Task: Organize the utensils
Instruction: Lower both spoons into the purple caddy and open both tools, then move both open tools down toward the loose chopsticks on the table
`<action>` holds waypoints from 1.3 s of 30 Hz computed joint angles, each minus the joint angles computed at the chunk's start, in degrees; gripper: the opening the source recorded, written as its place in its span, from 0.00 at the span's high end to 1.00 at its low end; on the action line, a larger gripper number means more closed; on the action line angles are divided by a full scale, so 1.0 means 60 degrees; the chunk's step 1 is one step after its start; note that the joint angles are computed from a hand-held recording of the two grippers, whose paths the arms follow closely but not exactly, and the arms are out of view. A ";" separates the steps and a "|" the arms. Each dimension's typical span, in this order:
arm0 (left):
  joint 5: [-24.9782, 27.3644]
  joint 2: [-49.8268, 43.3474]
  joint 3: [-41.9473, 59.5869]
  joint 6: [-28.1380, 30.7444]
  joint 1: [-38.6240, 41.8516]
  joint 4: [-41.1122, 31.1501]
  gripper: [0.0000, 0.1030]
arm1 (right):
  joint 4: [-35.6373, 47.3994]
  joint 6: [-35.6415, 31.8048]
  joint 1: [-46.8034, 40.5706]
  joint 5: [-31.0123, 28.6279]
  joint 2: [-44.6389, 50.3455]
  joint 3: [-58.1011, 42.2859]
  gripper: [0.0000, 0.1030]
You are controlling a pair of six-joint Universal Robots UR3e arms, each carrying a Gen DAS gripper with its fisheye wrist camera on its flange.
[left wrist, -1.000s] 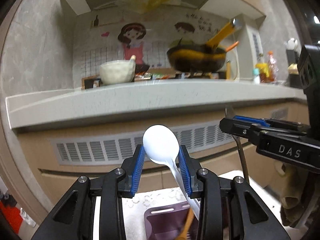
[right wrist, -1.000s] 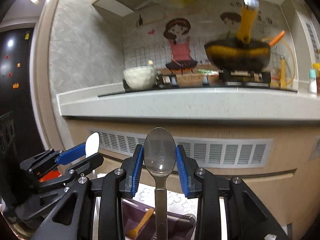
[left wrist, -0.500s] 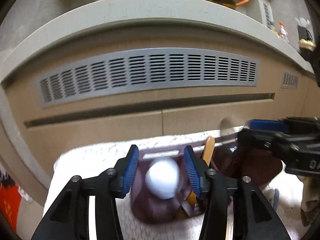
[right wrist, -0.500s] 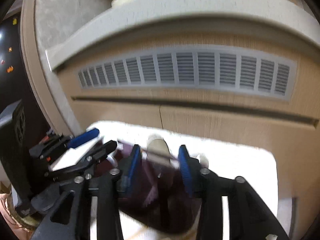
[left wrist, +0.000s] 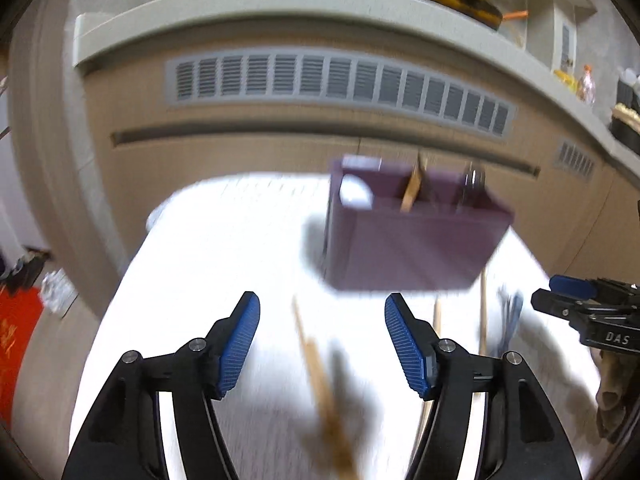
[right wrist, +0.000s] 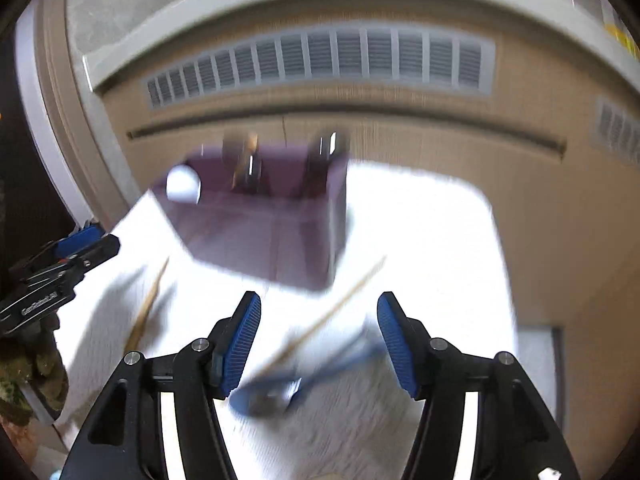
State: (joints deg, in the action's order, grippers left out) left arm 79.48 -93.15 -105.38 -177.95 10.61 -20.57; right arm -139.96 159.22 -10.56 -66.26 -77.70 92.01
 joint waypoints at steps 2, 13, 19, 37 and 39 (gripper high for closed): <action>0.0116 0.0710 -0.0974 -0.0139 0.0083 -0.0102 0.30 | -0.0163 0.0382 0.0072 -0.0172 -0.0291 0.0901 0.44; -0.0100 0.3415 -0.3216 -0.0028 0.1292 -0.1262 0.29 | -0.1878 0.4117 0.1802 -0.2846 0.1362 0.0664 0.43; -0.0769 0.4182 -0.3465 0.0198 0.1998 -0.2022 0.29 | -0.1272 0.3461 0.1990 -0.3111 0.1249 0.0389 0.74; -0.1281 0.2388 -0.1888 0.0421 -0.0483 -0.2320 0.29 | 0.0692 -0.0053 -0.0233 -0.0166 -0.4066 0.4627 0.93; -0.1204 0.1795 -0.1464 0.0432 -0.0952 -0.2115 0.29 | 0.0552 -0.0170 -0.0372 -0.0174 -0.4212 0.4852 0.93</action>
